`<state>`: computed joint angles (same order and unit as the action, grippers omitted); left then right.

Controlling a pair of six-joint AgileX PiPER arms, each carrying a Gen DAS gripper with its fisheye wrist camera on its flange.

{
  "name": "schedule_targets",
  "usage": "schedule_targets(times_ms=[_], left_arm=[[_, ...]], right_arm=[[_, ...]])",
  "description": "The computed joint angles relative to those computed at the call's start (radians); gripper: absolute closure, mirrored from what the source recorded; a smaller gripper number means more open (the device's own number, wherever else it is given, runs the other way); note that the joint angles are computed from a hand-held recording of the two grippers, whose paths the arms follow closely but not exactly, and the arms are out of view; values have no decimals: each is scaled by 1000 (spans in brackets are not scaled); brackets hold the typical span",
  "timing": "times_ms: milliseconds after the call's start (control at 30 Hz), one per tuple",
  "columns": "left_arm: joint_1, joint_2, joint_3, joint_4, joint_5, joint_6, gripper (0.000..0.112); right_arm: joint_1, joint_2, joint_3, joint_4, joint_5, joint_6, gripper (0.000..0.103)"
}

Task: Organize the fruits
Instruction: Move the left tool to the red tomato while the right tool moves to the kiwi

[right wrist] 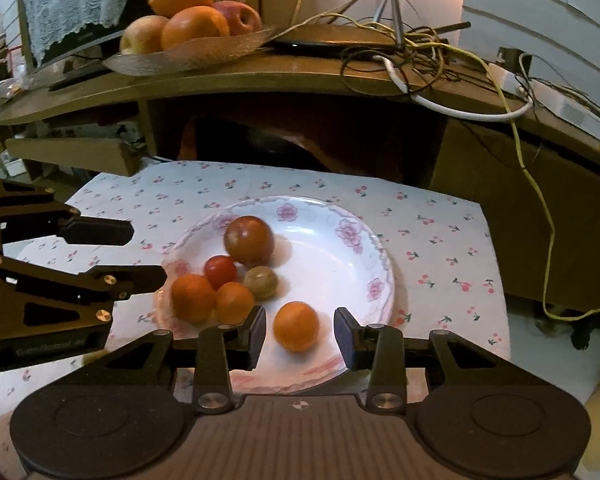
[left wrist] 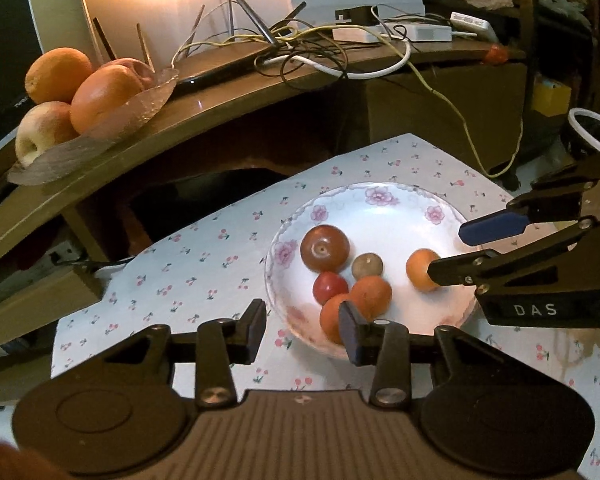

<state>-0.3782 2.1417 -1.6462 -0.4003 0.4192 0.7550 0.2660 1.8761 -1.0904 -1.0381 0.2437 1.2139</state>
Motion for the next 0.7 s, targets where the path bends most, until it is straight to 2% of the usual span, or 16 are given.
schedule_targets(times_ms=[133, 333, 533, 700], left_arm=[[14, -40, 59, -17, -18, 31, 67], [57, -91, 146, -40, -50, 65, 66], [107, -114, 192, -10, -62, 36, 66], [145, -112, 196, -20, -54, 52, 66]], right_arm=[[30, -18, 14, -16, -4, 11, 64], [76, -34, 23, 54, -31, -48, 64], [125, -16, 7, 252, -56, -248, 64], [148, 26, -40, 526, -60, -536, 64]])
